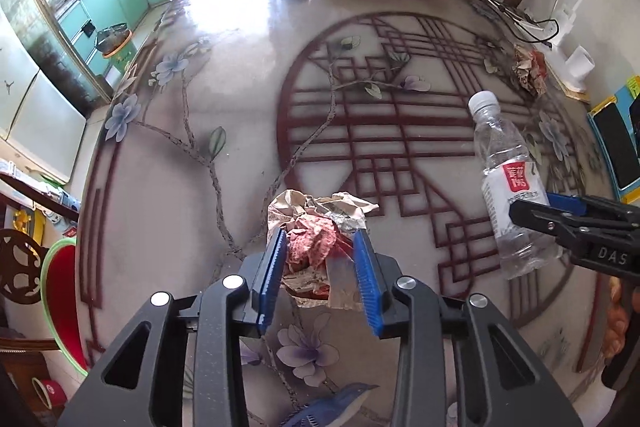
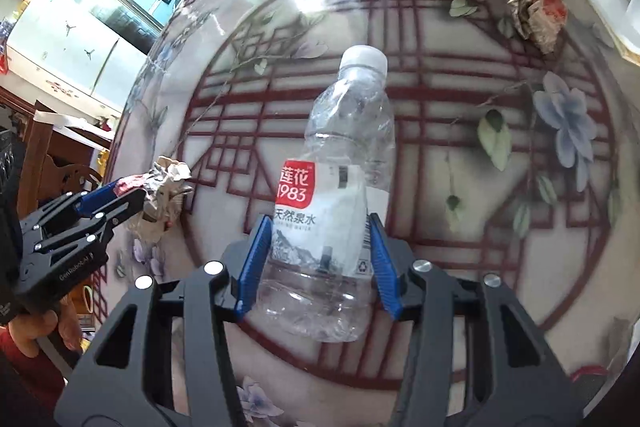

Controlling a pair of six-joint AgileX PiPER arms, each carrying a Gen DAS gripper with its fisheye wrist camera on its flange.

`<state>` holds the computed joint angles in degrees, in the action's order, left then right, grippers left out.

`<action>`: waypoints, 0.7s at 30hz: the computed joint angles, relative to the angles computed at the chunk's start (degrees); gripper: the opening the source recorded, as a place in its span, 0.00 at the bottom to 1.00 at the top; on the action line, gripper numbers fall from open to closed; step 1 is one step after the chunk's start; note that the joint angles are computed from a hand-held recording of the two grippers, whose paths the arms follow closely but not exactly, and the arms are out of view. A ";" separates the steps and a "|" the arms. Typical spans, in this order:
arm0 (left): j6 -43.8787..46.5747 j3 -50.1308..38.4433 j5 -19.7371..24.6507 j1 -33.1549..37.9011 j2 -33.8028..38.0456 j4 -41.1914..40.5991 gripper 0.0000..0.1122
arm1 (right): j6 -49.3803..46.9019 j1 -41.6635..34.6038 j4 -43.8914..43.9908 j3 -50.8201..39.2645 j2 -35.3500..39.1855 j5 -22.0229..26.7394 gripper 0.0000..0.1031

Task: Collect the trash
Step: 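Carry the water bottle and crumpled paper over the red bucket with both grippers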

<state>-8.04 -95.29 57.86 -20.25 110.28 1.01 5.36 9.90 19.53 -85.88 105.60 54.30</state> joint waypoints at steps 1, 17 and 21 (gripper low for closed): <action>-0.25 0.59 -0.33 0.14 -0.42 -0.48 0.28 | 0.15 0.28 -0.33 -0.47 0.17 0.64 0.45; -1.70 18.79 -10.27 6.40 -15.33 -11.33 0.18 | 7.26 8.71 -10.85 -8.48 -4.07 7.97 0.39; 0.12 22.63 -10.13 8.85 -19.87 -11.52 0.18 | 8.70 11.83 -10.48 -11.78 -3.69 8.52 0.37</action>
<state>-7.92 -72.66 47.73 -11.40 90.41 -10.51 14.06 21.73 9.05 -97.66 101.91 62.82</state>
